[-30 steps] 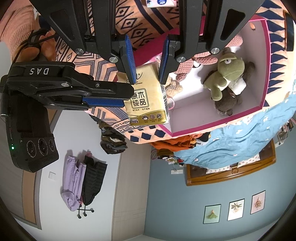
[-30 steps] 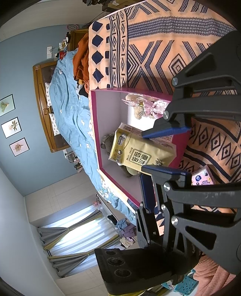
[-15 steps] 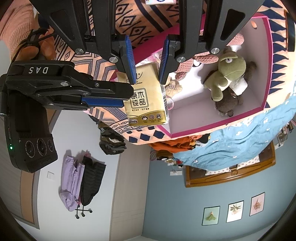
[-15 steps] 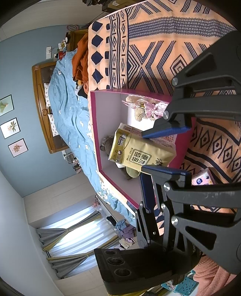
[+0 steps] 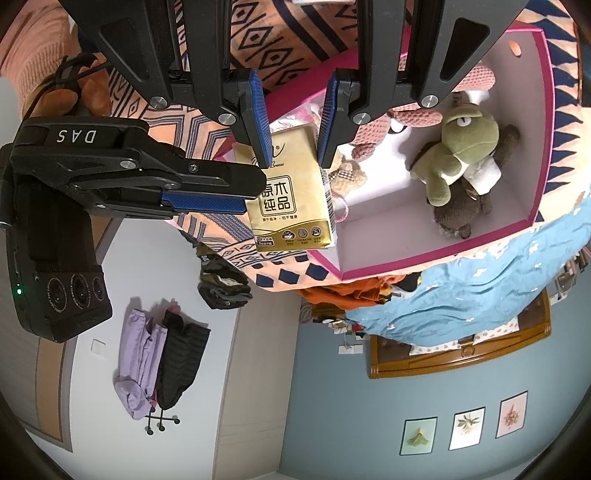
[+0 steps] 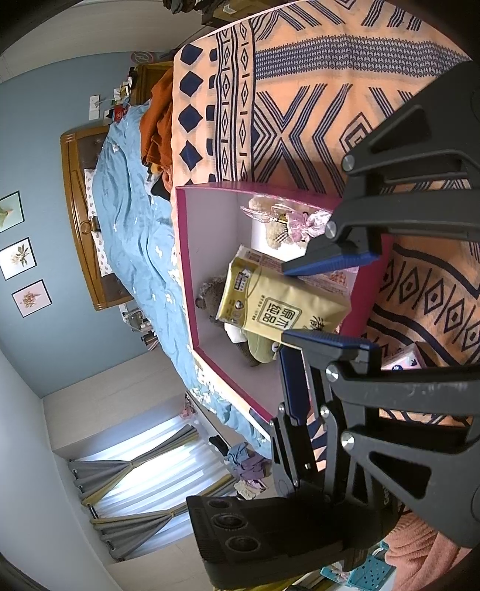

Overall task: Organize objects
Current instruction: 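Lower the cream tin into the pink box with the right gripper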

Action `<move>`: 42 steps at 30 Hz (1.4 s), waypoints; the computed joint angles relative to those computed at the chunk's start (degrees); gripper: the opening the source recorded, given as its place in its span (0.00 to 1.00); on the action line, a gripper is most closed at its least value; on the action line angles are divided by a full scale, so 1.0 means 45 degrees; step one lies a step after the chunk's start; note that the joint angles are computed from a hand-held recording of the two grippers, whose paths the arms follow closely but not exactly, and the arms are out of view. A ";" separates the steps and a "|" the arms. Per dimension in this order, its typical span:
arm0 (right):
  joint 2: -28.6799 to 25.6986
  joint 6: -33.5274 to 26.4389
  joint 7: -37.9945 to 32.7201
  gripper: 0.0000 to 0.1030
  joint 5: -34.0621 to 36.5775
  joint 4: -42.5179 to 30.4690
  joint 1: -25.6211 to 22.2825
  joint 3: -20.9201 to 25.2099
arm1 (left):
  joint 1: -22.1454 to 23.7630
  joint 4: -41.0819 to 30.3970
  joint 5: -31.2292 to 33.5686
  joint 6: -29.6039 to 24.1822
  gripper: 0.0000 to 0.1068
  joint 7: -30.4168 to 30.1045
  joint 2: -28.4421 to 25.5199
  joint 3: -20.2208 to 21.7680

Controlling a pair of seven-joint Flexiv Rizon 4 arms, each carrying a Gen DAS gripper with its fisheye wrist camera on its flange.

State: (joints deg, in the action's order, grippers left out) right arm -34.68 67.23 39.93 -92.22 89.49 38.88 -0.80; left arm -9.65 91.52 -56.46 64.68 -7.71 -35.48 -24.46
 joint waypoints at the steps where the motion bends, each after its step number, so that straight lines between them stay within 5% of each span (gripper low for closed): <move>1: -0.0001 0.0007 0.0011 0.32 0.0004 0.0002 -0.0006 0.0003 | -0.0028 -0.0057 0.0047 -0.0022 0.23 -0.0077 -0.0041 0.0040; 42: -0.0503 0.0346 -0.2158 0.32 0.3266 -0.0012 0.0503 -0.0632 | -0.0014 -0.1280 0.2370 -0.0599 0.22 -0.2724 -0.1317 0.0183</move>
